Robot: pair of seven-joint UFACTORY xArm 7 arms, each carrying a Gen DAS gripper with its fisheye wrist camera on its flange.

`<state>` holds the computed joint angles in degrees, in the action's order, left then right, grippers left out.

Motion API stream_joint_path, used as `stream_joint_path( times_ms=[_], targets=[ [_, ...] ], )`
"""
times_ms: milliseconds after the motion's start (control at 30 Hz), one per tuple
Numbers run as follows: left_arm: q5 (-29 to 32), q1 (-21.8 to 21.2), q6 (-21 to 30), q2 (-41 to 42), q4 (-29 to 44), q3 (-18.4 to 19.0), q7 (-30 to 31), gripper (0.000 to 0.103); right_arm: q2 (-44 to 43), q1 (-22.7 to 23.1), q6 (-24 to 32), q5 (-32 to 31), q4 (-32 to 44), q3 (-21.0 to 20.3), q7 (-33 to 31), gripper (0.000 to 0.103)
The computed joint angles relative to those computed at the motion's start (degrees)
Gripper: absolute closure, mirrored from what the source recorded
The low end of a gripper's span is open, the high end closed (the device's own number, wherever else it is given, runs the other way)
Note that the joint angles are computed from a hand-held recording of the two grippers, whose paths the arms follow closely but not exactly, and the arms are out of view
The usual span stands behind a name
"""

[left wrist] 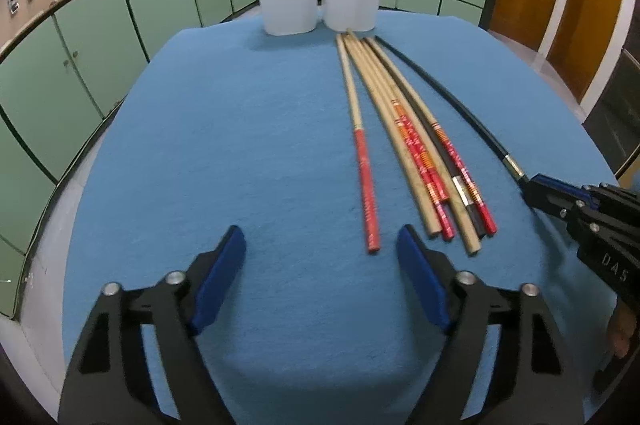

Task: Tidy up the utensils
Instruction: 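Grasp a black chopstick with the right gripper while the left grasps a red-and-wood chopstick, then lift both chopsticks and carry them over the white holder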

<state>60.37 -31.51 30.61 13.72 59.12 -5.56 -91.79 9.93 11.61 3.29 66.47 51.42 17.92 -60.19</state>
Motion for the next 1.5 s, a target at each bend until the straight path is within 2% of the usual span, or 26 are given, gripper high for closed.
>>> stream_joint_path(
  times_ms=[33, 100, 133, 200, 267, 400, 500, 733, 967, 1133, 1300, 1500],
  targets=[
    [0.4, 0.0, -0.18, 0.41, 0.52, 0.13, -0.11, 0.039, 0.07, 0.0, 0.06, -0.06, 0.05, -0.01, 0.07, 0.095],
    [1.72, -0.03, -1.24, 0.44, 0.54, 0.44, -0.65, 0.061, 0.16, -0.03, 0.11, -0.11, 0.16, 0.04, 0.18, 0.095],
    [2.4, -0.01, -2.09, 0.6, 0.65, 0.49, -0.73, 0.066, 0.17, -0.14, 0.18, 0.05, 0.2, 0.09, 0.01, 0.095],
    [3.41, -0.1, -3.45, 0.89, 0.8, 0.56, -0.73, 0.089, 0.18, -0.39, 0.57, 0.59, 0.37, 0.13, -0.35, 0.096],
    [4.05, -0.44, -3.51, 1.19, 1.12, 0.63, -0.85, 0.098, 0.16, -0.36, 0.69, 1.14, 0.43, 0.08, -0.84, 0.096],
    [5.36, -0.27, -5.37, 0.28, -0.08, 1.06, -3.29, 0.098, -0.72, 0.17, 0.66, 0.44, -0.16, -0.46, -0.56, 0.097],
    [6.73, -0.28, -4.09, -2.0, -1.5, 0.63, -4.34, 0.098, -2.23, 0.01, 1.4, 2.98, -0.5, -0.71, -3.03, 0.097],
    [9.13, 1.13, 1.48, -10.22, -4.01, -3.49, -4.55, 0.098, -7.45, 2.6, 2.26, 7.05, -0.61, -4.66, -7.33, 0.097],
    [12.57, 4.26, 3.59, -16.27, -3.01, -7.17, -4.43, 0.098, -12.8, 5.31, 4.13, 8.04, 1.68, -9.2, -10.48, 0.097],
    [14.31, 6.89, 1.8, -17.93, -0.87, -8.15, -3.33, 0.098, -13.69, 5.82, 6.72, -1.71, 5.49, -11.15, -3.71, 0.097],
    [14.89, 8.58, -0.43, -16.98, 2.53, -7.94, -1.05, 0.098, -11.24, 4.75, 13.82, -11.3, 13.06, -12.2, 3.46, 0.097],
    [14.66, 9.78, -3.98, -17.05, 4.53, -7.27, 0.29, 0.098, -7.68, 2.58, 19.51, -18.03, 20.96, -11.17, 8.03, 0.097]
  ],
)
